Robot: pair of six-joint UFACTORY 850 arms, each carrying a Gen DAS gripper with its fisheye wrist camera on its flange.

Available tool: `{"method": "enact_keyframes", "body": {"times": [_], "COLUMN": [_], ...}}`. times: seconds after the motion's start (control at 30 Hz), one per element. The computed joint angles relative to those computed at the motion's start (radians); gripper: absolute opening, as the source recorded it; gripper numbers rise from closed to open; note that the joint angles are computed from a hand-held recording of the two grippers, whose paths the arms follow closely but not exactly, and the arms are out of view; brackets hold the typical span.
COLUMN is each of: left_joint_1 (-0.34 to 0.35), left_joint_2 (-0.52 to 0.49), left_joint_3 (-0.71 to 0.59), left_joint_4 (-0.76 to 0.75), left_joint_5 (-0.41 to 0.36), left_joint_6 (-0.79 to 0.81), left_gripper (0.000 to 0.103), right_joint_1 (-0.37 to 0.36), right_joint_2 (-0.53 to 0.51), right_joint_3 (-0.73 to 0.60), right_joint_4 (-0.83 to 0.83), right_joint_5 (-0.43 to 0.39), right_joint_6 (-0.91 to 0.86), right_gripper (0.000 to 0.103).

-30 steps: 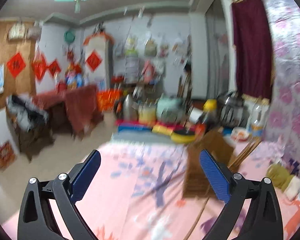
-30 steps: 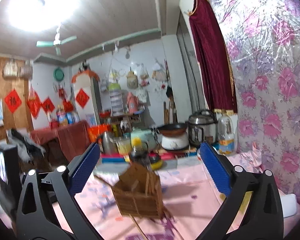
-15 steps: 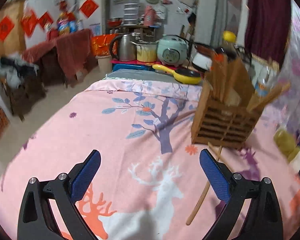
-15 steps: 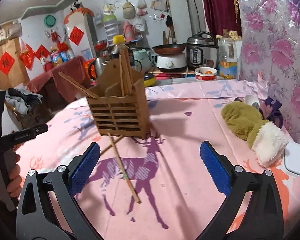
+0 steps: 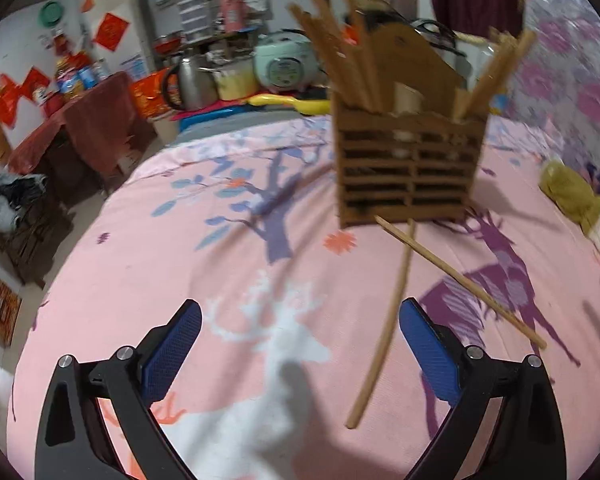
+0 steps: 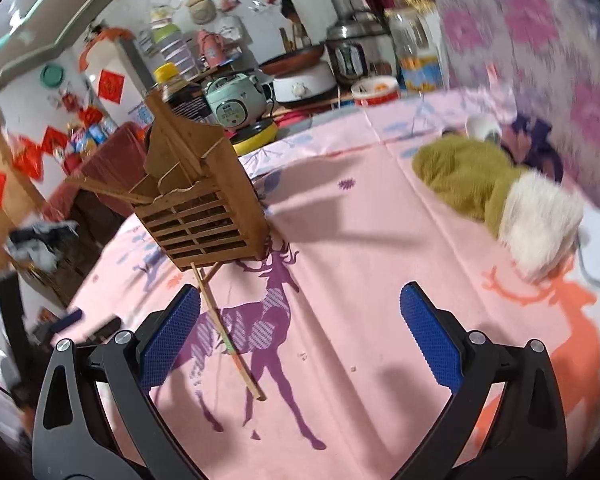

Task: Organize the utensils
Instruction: 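Move both open tools down toward the loose chopsticks on the sheet, then close the left tool on one chopstick while the right tool grasps another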

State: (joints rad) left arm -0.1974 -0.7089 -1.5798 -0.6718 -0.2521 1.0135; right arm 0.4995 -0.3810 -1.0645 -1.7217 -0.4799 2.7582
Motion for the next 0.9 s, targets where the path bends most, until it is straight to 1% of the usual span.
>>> {"method": "enact_keyframes", "body": {"times": [0.17, 0.23, 0.3, 0.33, 0.37, 0.4, 0.47, 0.5, 0.53, 0.57, 0.6, 0.67, 0.77, 0.83, 0.9], "left_joint_1": [-0.017, -0.022, -0.025, -0.026, -0.025, -0.024, -0.01, -0.006, -0.001, 0.003, 0.007, 0.014, 0.027, 0.037, 0.052], "left_joint_2": [-0.016, -0.025, -0.037, -0.045, -0.062, -0.078, -0.091, -0.093, -0.094, -0.089, -0.084, -0.068, -0.041, -0.034, -0.035], "left_joint_3": [0.001, -0.003, -0.012, -0.021, -0.042, -0.062, -0.082, -0.086, -0.087, -0.08, -0.071, -0.046, -0.006, 0.004, -0.003], "left_joint_4": [0.043, 0.071, 0.114, 0.138, 0.18, 0.204, 0.147, 0.136, 0.124, 0.113, 0.104, 0.084, 0.051, 0.037, 0.03], "left_joint_5": [-0.042, -0.059, -0.079, -0.093, -0.124, -0.154, -0.205, -0.216, -0.225, -0.226, -0.224, -0.219, -0.212, -0.219, -0.248], "left_joint_6": [0.016, 0.012, -0.018, -0.038, -0.078, -0.106, -0.073, -0.066, -0.055, -0.047, -0.038, -0.007, 0.044, 0.059, 0.049], "left_gripper": [0.097, 0.097, 0.089, 0.079, 0.067, 0.059, 0.045, 0.038, 0.027, 0.018, 0.014, 0.011, 0.009, 0.009, 0.009], "right_joint_1": [-0.018, -0.019, -0.018, -0.017, -0.016, -0.014, -0.012, -0.012, -0.01, -0.009, -0.008, -0.006, -0.003, 0.0, 0.004], "right_joint_2": [-0.001, -0.004, -0.01, -0.013, -0.013, -0.014, -0.013, -0.01, -0.011, -0.011, -0.011, -0.014, -0.021, -0.027, -0.037], "right_joint_3": [0.01, 0.006, -0.002, -0.005, -0.007, -0.008, -0.008, -0.006, -0.008, -0.008, -0.009, -0.013, -0.023, -0.031, -0.044], "right_joint_4": [-0.067, -0.071, -0.052, -0.04, -0.034, -0.027, -0.019, -0.017, -0.011, -0.006, 0.0, 0.01, 0.026, 0.044, 0.066], "right_joint_5": [0.05, 0.061, 0.063, 0.061, 0.059, 0.056, 0.049, 0.046, 0.042, 0.04, 0.038, 0.038, 0.041, 0.041, 0.047], "right_joint_6": [0.1, 0.099, 0.072, 0.056, 0.048, 0.038, 0.028, 0.024, 0.016, 0.009, -0.001, -0.021, -0.055, -0.087, -0.126], "right_gripper": [0.097, 0.097, 0.097, 0.097, 0.097, 0.097, 0.097, 0.097, 0.097, 0.097, 0.097, 0.097, 0.097, 0.097, 0.097]}}
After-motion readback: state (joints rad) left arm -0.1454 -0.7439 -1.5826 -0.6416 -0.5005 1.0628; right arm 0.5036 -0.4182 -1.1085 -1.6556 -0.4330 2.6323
